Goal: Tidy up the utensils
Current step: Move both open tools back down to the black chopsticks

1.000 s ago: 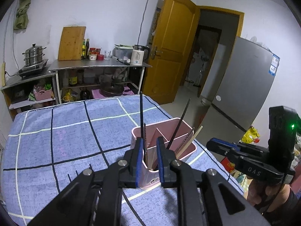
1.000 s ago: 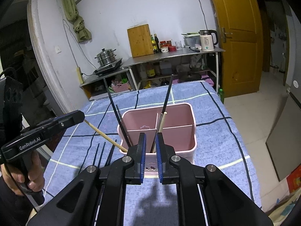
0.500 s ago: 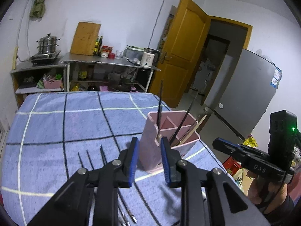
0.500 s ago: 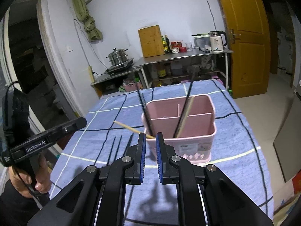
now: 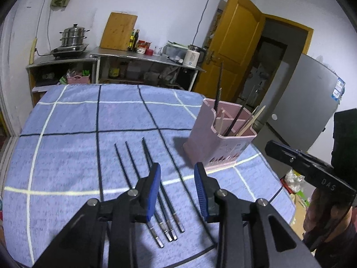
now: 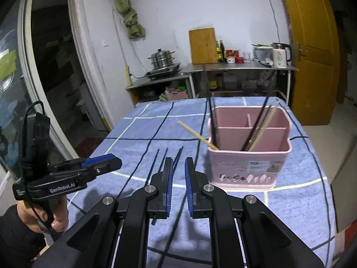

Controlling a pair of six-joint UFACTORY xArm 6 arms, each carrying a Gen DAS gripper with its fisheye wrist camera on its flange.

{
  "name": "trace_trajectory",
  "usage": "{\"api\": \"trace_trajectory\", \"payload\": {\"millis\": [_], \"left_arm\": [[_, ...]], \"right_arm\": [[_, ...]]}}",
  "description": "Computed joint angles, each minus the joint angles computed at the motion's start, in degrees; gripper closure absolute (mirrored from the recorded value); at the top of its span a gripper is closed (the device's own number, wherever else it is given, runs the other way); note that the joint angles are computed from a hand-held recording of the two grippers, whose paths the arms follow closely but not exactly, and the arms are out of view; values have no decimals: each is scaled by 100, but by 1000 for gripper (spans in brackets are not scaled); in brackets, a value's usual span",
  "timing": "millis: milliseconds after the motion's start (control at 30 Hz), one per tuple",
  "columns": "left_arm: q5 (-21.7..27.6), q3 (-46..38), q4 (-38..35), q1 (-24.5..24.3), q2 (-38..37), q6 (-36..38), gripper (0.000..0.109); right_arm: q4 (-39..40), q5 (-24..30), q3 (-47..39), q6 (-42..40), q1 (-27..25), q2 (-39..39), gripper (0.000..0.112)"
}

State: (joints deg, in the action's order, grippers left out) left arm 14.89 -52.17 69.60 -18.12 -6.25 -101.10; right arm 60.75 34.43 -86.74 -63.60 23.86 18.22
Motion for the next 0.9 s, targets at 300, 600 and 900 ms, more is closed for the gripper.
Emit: {"api": "trace_trajectory", "payload": {"millis": [300, 600, 900], "left_arm": [[-57, 390, -117, 187, 51, -241, 76], [-256, 203, -903, 507, 744, 308, 76], [-357, -293, -1522, 779, 1499, 880, 76]], "right_arm": [[-417, -30, 9, 407, 248, 296, 101], [-1025, -15, -400, 952, 485, 903, 102], [-1300, 165, -988, 1358, 563, 1476, 102]]}}
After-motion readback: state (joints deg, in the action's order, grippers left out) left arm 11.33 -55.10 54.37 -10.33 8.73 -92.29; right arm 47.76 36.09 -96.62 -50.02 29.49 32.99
